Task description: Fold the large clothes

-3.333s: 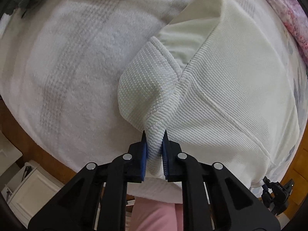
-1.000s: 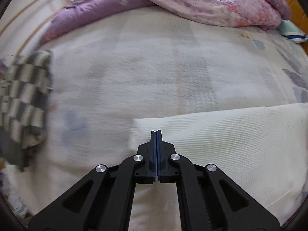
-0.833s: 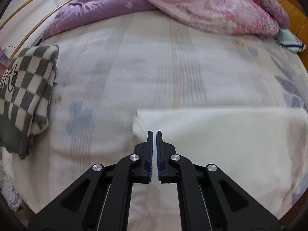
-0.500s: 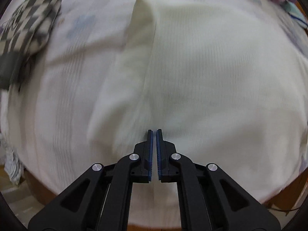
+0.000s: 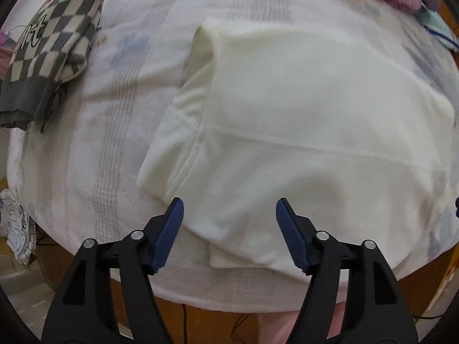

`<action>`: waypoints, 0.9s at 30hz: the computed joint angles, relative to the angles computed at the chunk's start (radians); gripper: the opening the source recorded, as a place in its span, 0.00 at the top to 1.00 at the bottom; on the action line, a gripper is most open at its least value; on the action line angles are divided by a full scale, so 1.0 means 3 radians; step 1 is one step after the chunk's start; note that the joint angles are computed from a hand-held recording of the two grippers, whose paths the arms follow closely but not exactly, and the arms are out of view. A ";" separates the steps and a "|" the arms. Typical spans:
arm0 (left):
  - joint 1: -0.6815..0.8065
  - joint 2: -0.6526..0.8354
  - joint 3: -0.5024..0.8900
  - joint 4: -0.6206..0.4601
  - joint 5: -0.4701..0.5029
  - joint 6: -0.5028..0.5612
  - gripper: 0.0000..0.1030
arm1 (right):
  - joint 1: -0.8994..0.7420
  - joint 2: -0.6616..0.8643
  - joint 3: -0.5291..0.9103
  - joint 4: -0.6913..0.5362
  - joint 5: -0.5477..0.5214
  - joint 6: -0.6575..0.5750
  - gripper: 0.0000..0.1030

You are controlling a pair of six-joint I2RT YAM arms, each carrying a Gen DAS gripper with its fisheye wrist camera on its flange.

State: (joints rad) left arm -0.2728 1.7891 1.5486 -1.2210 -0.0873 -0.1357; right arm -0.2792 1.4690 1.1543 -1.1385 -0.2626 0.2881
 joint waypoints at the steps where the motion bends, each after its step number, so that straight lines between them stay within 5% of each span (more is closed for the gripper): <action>1: -0.0036 0.0064 0.0141 -0.0058 0.0019 -0.0042 0.33 | -0.0001 0.0026 0.0084 -0.0006 -0.0047 0.0011 0.30; 3: -0.0137 0.0254 0.0553 -0.0213 0.0060 -0.0122 0.31 | 0.0006 0.0094 0.0345 0.0011 -0.0166 0.0051 0.17; 5: -0.0211 0.0379 0.0845 -0.0301 0.0099 -0.0176 0.29 | 0.0001 0.0145 0.0542 0.0048 -0.0254 0.0043 0.14; 14: -0.0409 0.0897 0.1975 -0.0835 0.0220 -0.0437 0.27 | -0.0583 0.0752 0.1417 0.0156 -0.1147 -0.0695 0.13; 27: -0.0645 0.1663 0.2876 -0.1060 0.0340 -0.0667 0.25 | -0.0840 0.3371 0.3931 -0.0792 -0.1415 -0.1832 0.13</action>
State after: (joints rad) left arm -0.4664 2.2879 2.4115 -1.5390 0.0145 -0.3357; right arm -0.5312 2.4804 2.3337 -1.3762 -0.6872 -0.2616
